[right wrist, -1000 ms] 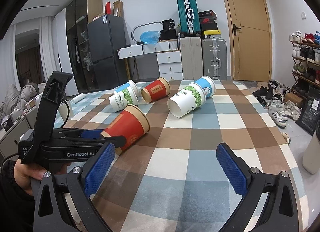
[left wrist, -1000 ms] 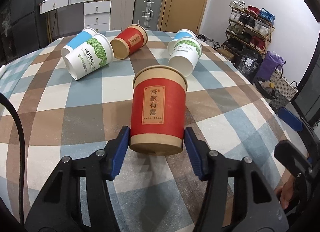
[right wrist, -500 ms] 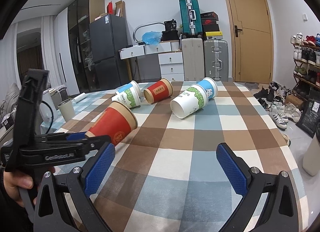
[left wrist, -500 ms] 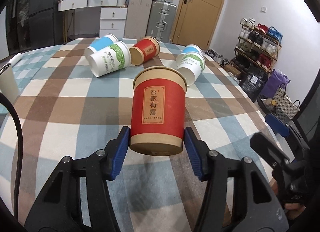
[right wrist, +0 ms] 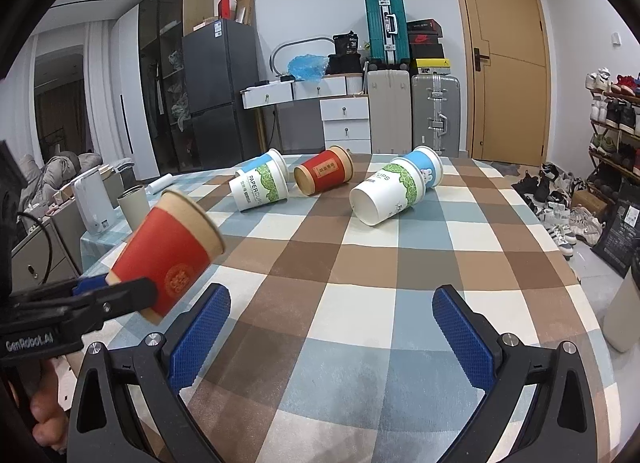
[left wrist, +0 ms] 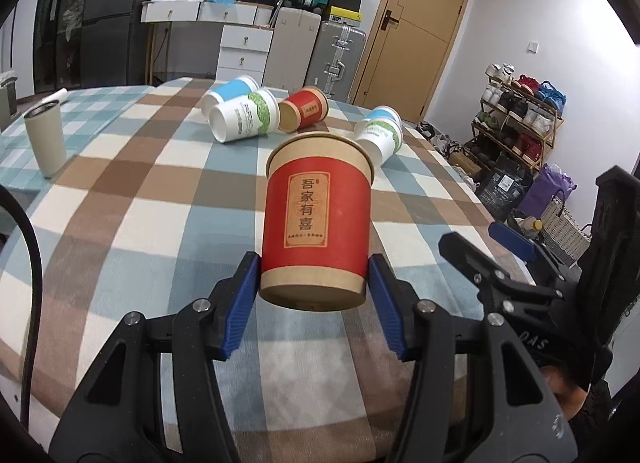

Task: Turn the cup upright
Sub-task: 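Lift the red cup with the left tool, keeping it gripped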

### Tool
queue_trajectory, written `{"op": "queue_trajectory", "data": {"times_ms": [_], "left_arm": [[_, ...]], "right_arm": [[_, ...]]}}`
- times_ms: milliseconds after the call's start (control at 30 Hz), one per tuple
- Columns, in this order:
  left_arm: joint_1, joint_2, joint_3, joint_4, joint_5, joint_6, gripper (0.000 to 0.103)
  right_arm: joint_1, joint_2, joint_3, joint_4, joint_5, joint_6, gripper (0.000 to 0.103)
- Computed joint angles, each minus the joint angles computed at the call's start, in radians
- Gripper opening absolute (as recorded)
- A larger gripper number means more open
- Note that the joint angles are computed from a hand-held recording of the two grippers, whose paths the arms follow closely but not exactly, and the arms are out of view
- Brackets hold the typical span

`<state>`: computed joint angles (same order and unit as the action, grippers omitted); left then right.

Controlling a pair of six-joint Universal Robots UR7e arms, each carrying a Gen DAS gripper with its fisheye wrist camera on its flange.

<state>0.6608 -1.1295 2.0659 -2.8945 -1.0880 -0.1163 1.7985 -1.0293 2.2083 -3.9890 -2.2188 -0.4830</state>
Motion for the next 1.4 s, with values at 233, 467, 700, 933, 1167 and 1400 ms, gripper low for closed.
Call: {"op": "queue_trajectory", "data": {"times_ms": [233, 467, 700, 933, 1167, 1400], "left_arm": [[-0.025, -0.023, 0.064, -0.010, 0.028, -0.018, 0.053], [-0.029, -0.028, 0.087, -0.012, 0.025, -0.056, 0.053], [-0.039, -0.035, 0.108, -0.010, 0.025, -0.080, 0.053], [-0.048, -0.030, 0.116, -0.010, 0.026, -0.082, 0.053], [-0.045, -0.012, 0.115, -0.033, 0.051, -0.083, 0.053], [-0.051, -0.004, 0.119, -0.051, 0.070, -0.083, 0.053]], "right_arm": [[0.010, 0.003, 0.024, -0.011, 0.015, -0.016, 0.103], [0.009, 0.002, 0.043, -0.026, 0.045, -0.024, 0.103], [0.006, 0.003, 0.046, -0.029, 0.050, -0.015, 0.103], [0.004, 0.002, 0.048, -0.032, 0.053, -0.017, 0.103], [0.004, 0.001, 0.048, -0.031, 0.053, -0.016, 0.103], [0.003, 0.000, 0.049, -0.030, 0.053, -0.016, 0.103]]}}
